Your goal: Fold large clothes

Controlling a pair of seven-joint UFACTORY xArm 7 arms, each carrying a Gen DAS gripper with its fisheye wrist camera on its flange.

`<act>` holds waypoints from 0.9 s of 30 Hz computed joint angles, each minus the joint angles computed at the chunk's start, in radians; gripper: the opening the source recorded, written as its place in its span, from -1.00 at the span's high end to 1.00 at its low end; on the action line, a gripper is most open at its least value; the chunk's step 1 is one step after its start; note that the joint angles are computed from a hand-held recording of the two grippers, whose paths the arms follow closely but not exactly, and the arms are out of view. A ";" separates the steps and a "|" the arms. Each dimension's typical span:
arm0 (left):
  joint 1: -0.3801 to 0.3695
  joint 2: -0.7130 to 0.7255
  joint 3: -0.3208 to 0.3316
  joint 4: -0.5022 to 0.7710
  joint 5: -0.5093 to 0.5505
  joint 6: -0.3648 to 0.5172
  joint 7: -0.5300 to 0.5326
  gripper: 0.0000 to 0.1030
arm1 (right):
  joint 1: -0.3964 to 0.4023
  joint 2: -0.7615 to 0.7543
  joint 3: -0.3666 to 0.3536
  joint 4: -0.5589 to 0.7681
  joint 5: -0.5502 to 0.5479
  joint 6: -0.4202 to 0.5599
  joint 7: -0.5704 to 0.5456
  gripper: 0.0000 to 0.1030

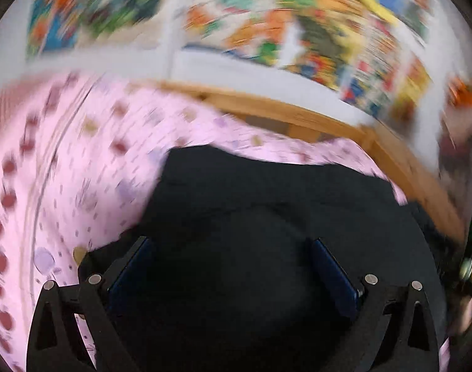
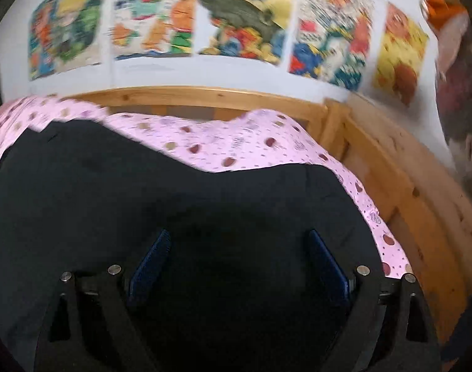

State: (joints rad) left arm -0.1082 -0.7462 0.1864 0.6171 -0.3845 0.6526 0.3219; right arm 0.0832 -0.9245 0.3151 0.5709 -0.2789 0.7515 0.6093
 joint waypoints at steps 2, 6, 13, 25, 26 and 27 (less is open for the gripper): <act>-0.027 0.035 0.056 -0.003 -0.058 -0.003 0.018 -0.98 | -0.022 0.038 -0.012 -0.005 -0.008 -0.037 0.006 -0.69; -0.027 0.075 0.061 -0.026 -0.116 -0.054 0.040 -0.98 | -0.002 0.112 -0.066 -0.030 0.037 -0.122 -0.006 -0.74; -0.046 0.092 0.043 -0.054 -0.167 -0.138 0.065 -1.00 | -0.017 0.127 -0.051 -0.086 0.041 -0.216 0.033 -0.79; -0.081 0.062 0.081 -0.085 -0.208 -0.182 0.103 -1.00 | -0.037 0.114 -0.052 -0.126 0.042 -0.296 0.044 -0.81; -0.084 0.061 0.085 -0.085 -0.211 -0.183 0.106 -0.99 | -0.037 0.112 -0.052 -0.129 0.042 -0.298 0.043 -0.81; -0.087 0.059 0.090 -0.087 -0.215 -0.183 0.110 -0.99 | -0.039 0.111 -0.050 -0.130 0.042 -0.299 0.044 -0.81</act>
State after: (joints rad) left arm -0.1954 -0.6873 0.2763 0.5301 -0.5996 0.4700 0.4322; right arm 0.0446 -0.8139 0.2649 0.4410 -0.2368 0.4521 0.6532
